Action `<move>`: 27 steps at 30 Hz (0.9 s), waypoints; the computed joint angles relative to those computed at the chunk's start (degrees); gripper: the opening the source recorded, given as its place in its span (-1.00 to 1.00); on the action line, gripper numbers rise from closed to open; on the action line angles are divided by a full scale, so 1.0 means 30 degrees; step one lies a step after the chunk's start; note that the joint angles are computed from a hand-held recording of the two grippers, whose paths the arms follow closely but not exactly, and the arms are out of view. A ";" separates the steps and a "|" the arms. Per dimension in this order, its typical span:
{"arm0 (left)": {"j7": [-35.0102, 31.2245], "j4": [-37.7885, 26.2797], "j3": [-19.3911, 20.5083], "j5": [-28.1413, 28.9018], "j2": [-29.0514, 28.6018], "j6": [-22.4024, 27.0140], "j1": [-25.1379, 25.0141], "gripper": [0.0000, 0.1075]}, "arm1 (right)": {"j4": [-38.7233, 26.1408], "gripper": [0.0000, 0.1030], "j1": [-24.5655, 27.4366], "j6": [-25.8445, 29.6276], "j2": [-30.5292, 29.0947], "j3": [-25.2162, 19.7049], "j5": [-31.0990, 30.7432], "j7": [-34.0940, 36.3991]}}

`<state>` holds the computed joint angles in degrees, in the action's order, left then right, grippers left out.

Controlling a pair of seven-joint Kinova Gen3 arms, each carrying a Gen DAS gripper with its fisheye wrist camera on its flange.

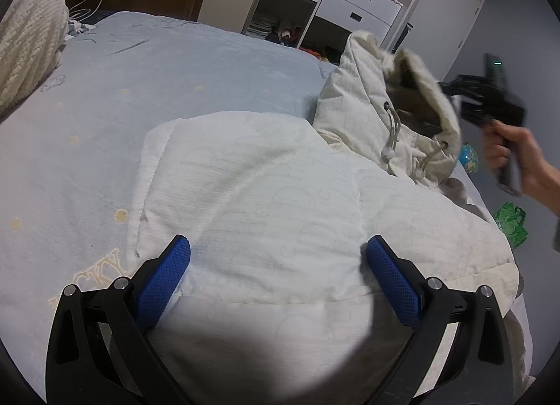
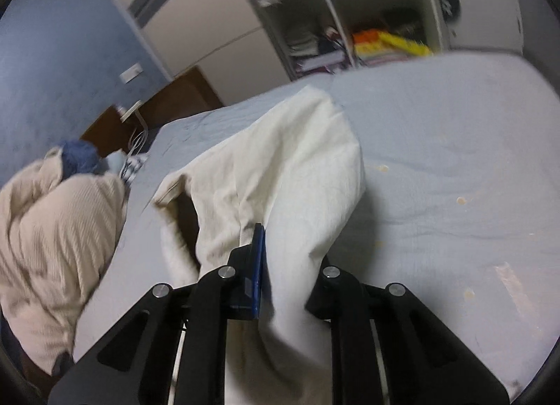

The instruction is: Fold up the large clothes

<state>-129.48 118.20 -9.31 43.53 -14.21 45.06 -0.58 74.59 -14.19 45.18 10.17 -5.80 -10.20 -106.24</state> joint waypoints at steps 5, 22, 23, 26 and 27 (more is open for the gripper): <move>0.0606 0.0644 -0.0534 0.0257 -0.1286 -0.0225 -0.0438 0.79 | 0.2229 -0.78 -0.1253 -0.0202 -0.2968 -0.0463 0.1662 -0.1786; 0.6362 -0.0759 -0.1293 -0.6045 -0.6982 0.4429 0.0371 0.79 | 0.9196 -0.78 -0.1602 -0.0344 -0.9386 -0.4899 0.5266 -0.8040; 0.6619 -0.0861 -0.1112 -0.6307 -0.7320 0.4672 0.0522 0.79 | 0.9439 -0.78 -0.1524 -0.0312 -0.9566 -0.5193 0.5448 -0.8256; 0.7345 -0.1091 -0.0819 -0.6808 -0.7870 0.5191 0.1062 0.79 | 1.0404 -0.81 -0.1307 -0.0342 -1.0283 -0.6064 0.5823 -0.8998; 0.7762 -0.1246 -0.0684 -0.6763 -0.7975 0.5387 0.1214 0.79 | 1.0599 -0.82 -0.1275 -0.0379 -1.0392 -0.6159 0.5883 -0.9058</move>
